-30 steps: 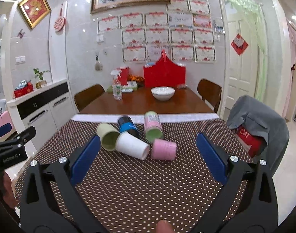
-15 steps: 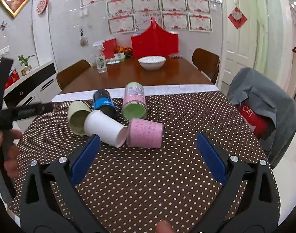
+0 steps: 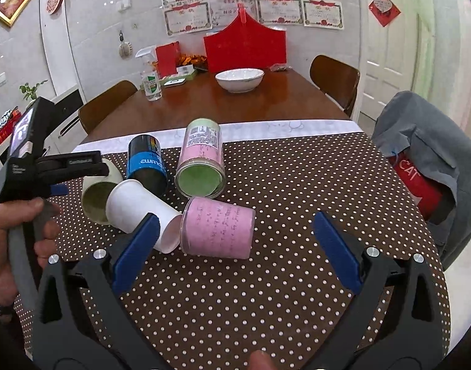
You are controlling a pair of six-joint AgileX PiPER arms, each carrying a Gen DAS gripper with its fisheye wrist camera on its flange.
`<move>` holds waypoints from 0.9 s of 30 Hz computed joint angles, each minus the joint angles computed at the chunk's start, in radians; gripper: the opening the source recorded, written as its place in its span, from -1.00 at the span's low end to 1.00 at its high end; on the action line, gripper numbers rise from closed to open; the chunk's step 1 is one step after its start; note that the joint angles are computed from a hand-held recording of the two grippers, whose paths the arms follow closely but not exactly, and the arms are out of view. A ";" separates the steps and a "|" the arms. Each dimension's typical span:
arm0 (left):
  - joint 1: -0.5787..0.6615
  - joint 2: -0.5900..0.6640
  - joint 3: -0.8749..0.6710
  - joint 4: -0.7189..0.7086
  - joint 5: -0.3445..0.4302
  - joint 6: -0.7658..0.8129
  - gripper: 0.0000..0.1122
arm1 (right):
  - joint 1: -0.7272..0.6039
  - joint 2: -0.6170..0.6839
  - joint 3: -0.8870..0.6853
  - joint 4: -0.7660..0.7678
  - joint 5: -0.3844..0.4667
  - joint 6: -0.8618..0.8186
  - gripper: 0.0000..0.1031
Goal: Flip cup upside down
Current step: 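Move the left gripper to the pale green cup and close around it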
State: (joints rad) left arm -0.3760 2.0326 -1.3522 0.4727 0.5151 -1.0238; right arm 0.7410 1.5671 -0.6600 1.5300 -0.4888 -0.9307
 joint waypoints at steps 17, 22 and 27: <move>0.050 0.130 -0.182 -0.102 0.130 0.434 0.77 | -0.060 0.068 -0.047 0.001 0.072 -0.035 0.88; 0.064 0.164 -0.228 -0.135 0.168 0.537 0.47 | -0.056 0.066 -0.047 0.018 0.061 -0.041 0.88; 0.143 0.141 -0.198 -0.351 0.117 0.756 0.44 | -0.037 0.059 -0.042 0.046 0.043 -0.051 0.88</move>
State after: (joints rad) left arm -0.2329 2.1740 -1.5501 0.1217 0.6319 -0.2676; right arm 0.7039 1.6261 -0.7022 1.5756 -0.4456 -0.9820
